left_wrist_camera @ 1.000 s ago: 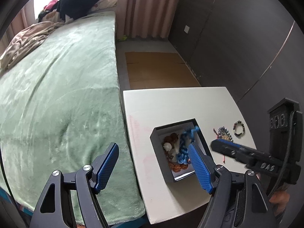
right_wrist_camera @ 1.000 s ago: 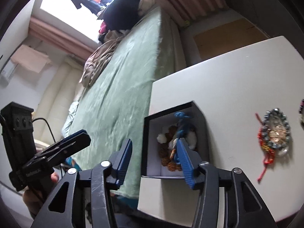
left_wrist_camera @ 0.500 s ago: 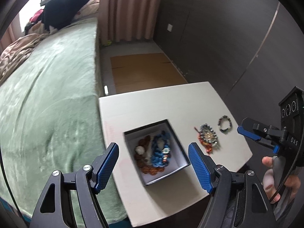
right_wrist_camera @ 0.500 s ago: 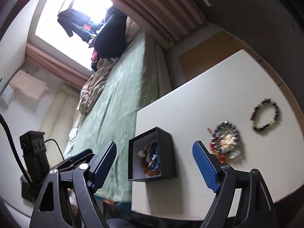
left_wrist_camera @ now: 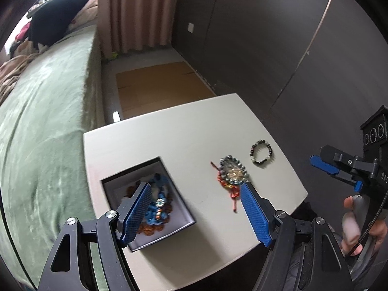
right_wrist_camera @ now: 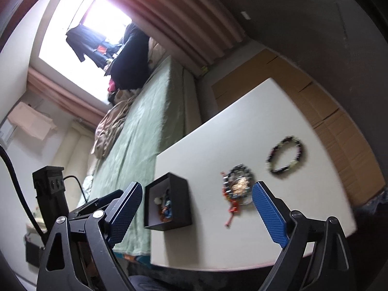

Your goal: Organize jewelry

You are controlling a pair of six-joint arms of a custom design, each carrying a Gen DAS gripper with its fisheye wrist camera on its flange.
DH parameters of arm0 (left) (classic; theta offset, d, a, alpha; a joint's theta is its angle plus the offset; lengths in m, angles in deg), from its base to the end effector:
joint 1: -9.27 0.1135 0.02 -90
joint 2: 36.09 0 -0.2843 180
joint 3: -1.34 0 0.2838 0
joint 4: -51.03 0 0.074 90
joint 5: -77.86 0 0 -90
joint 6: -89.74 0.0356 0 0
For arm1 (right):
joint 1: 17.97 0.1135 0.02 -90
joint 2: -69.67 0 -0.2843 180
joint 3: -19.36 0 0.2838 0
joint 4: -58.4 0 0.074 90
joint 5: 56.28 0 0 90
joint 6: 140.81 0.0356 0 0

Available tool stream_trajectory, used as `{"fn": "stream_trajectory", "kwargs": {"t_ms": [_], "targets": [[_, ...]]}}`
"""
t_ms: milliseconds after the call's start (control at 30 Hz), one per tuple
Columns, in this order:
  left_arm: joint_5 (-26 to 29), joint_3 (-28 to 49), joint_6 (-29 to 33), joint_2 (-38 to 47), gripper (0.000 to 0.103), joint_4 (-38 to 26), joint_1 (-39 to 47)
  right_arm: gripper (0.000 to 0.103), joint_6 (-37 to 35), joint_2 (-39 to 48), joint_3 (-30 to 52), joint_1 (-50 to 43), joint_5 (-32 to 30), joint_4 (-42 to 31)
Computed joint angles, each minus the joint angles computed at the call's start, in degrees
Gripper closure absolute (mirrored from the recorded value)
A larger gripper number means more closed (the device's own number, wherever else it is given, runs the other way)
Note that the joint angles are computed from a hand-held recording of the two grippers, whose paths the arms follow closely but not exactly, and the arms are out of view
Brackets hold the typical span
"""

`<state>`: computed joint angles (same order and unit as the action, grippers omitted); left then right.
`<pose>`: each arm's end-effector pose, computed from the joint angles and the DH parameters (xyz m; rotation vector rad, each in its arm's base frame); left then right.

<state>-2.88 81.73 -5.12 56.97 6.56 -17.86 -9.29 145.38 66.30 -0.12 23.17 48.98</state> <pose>0.3278 -0.1744 0.2435 0.5638 2.5424 -0.4142 0.2686 0.0933 0.1850 0.3764 2.3066 0.7488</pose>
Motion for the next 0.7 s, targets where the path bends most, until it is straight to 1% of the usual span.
{"fn": "stream_trajectory", "kwargs": {"t_ms": [167,300,400,500,600,700], "targets": [[-0.42,2.37,-1.06,3.08,0.027,-0.48,-2.34,0.011,-1.50,-3.41,-1.74,-3.51,-0.68,-2.90],[-0.99,4.32,-1.39,5.80,0.029,-0.64,-4.50,0.011,-2.93,-5.74,-3.06,-6.27,-0.85,-5.24],[-1.35,6.20,-1.75,8.47,0.035,-1.23,-6.05,0.011,-3.84,-6.16,-4.05,-8.54,-2.21,-5.71],[-1.67,8.25,-2.21,11.56,0.047,-1.61,-7.59,0.011,-4.49,-5.77,-4.50,-10.97,-3.42,-7.18],[-0.85,10.98,-3.07,15.38,0.054,-2.29,-9.01,0.011,-4.29,-5.04,-5.02,-13.69,-5.27,-7.71],[-0.56,12.96,-3.12,18.19,0.057,-2.68,-10.49,0.011,-4.70,-4.64,-5.26,-16.09,-6.29,-8.58]]}}
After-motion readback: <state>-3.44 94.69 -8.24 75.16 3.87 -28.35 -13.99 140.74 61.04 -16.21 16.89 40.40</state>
